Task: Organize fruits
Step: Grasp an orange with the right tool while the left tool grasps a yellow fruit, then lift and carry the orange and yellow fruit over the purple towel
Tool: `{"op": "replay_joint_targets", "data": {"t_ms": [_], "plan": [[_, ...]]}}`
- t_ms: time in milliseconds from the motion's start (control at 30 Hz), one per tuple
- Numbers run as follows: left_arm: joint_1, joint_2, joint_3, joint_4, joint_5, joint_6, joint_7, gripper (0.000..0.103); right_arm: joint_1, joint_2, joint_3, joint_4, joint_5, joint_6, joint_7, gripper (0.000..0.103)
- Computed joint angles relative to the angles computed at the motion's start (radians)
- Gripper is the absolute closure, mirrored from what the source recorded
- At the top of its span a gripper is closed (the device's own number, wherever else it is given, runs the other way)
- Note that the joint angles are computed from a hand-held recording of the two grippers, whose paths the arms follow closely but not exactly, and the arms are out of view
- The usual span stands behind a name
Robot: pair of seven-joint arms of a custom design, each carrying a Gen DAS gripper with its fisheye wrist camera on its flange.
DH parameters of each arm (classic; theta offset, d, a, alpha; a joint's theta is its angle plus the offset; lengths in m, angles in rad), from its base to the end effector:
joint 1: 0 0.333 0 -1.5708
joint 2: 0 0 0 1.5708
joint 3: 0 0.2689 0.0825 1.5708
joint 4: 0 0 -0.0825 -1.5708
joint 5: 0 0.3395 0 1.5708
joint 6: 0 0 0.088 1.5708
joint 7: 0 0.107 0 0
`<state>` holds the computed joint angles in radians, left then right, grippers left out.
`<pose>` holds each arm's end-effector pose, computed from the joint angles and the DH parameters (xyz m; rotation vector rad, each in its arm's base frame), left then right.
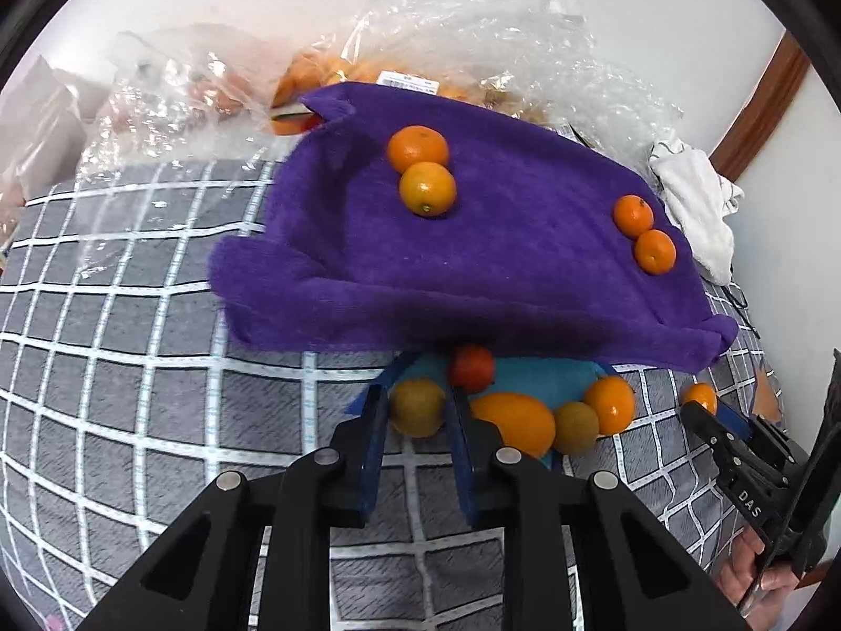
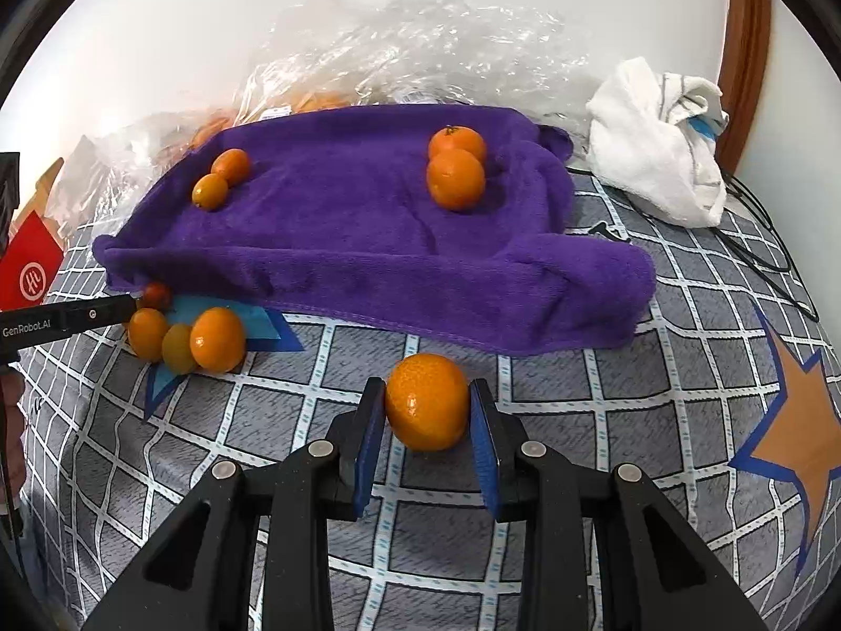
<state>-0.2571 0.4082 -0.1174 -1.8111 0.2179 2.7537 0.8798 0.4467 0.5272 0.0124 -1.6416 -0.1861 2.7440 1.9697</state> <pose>0.5881 -0.2327 0.3617 -2.1545 1.8351 -0.7218 0.5937 0.3003 0.3585 -2.0292 1.6472 -0.4125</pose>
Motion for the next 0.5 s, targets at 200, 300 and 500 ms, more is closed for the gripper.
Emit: {"op": "replay_joint_targets", "data": {"t_ms": [200, 300, 500], "plan": [[-0.001, -0.036, 0.018, -0.056, 0.036, -0.002, -0.038, 0.081, -0.008, 0.015, 0.013, 0.002, 0.015, 0.008, -0.014, 0.071], [-0.019, -0.045, 0.036, -0.078, 0.085, 0.019, -0.074, 0.081, 0.014, 0.007, -0.009, -0.019, -0.004, 0.03, 0.01, 0.071], [-0.044, -0.027, 0.049, -0.068, 0.133, 0.001, -0.117, 0.079, 0.01, -0.005, -0.003, -0.037, 0.0, 0.036, 0.018, 0.071]]}}
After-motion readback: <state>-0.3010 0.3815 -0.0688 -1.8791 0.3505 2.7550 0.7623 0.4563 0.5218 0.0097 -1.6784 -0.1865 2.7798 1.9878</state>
